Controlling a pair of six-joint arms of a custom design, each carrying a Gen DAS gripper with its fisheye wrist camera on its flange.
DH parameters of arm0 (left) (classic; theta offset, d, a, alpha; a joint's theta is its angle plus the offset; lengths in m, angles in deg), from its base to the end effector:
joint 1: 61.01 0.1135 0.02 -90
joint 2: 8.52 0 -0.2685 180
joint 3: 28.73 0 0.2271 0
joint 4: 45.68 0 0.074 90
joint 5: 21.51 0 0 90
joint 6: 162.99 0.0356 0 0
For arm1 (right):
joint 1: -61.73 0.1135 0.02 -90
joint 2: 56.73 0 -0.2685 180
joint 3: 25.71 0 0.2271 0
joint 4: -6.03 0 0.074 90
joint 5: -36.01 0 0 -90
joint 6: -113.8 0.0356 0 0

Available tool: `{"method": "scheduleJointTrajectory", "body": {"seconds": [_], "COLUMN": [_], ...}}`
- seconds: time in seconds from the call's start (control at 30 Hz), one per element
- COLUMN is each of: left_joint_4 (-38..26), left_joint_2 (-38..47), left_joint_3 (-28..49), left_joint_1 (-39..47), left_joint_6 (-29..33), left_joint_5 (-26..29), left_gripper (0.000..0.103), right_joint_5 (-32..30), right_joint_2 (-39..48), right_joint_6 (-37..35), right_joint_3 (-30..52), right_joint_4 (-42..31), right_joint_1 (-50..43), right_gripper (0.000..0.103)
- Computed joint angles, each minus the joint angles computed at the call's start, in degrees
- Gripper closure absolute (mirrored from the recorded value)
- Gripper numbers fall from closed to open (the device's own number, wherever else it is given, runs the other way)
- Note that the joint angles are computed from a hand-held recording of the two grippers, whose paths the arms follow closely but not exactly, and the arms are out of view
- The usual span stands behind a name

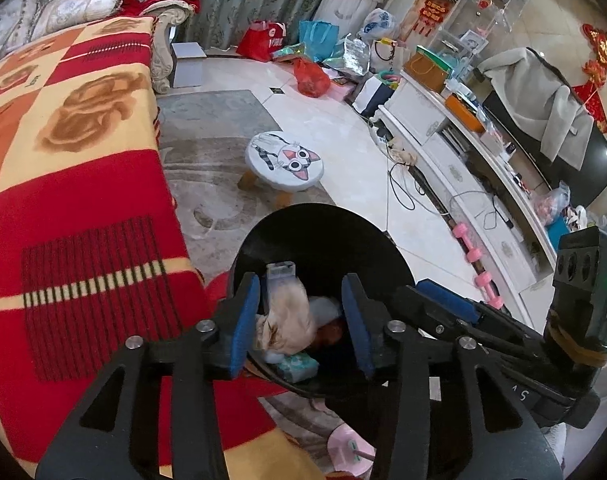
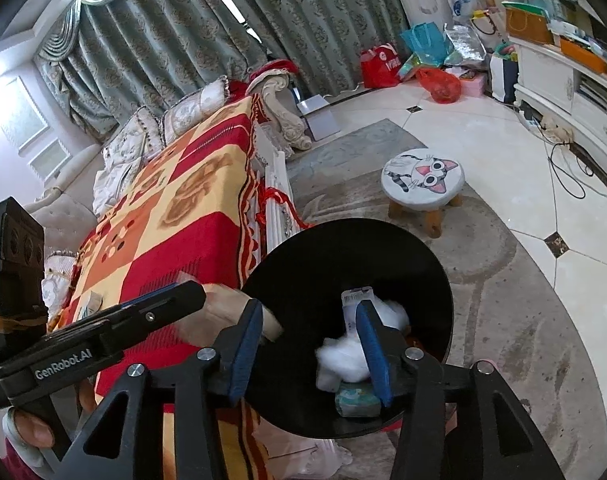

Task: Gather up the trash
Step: 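Open the left tool to drop the paper while the right tool drops the tissue into the bin, then move both tools back over the remaining items on the blanket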

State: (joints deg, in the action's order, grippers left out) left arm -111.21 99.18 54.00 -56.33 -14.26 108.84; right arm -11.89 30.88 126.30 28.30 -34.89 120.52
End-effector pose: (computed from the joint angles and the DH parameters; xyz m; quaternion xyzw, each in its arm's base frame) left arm 0.3075 0.0020 0.1723 0.4252 0.8368 -0.2956 0.1778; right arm 0.1369 0.1799 0.1593 0.3891 0.8403 0.0662 0.3716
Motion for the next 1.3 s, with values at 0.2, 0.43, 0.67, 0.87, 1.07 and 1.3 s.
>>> {"method": "scheduleJointTrajectory", "body": {"seconds": [0.2, 0.43, 0.67, 0.87, 1.07, 1.3], "left_joint_4": [0.8, 0.5, -2.0, -5.9, -9.9, -16.1], "left_joint_2": [-0.9, 0.1, 3.4, 8.9, 16.8, 29.6], "left_joint_3": [0.3, 3.7, 9.5, 18.1, 31.3, 53.6], "left_joint_1": [2.5, 7.5, 14.2, 20.1, 24.7, 30.3], "left_joint_6": [0.2, 1.9, 6.2, 9.2, 9.2, 7.8], "left_joint_5": [-1.0, -2.1, -2.4, -3.4, -4.5, -6.0], "left_gripper": [0.061, 0.061, 0.061, 0.061, 0.061, 0.061], "right_joint_5": [-0.6, -1.2, -3.4, -6.6, -11.7, -19.1], "right_joint_2": [1.8, 4.5, 10.7, 16.9, 24.6, 35.7], "right_joint_6": [-1.7, -5.9, -14.2, -21.0, -28.3, -37.6], "right_joint_3": [1.1, 5.2, 13.3, 20.6, 30.0, 45.0], "right_joint_4": [2.3, 3.7, 6.7, 9.3, 11.7, 11.7], "right_joint_1": [-0.2, -0.8, -2.3, -3.6, -5.2, -6.8], "right_gripper": [0.049, 0.046, 0.041, 0.04, 0.039, 0.038]}}
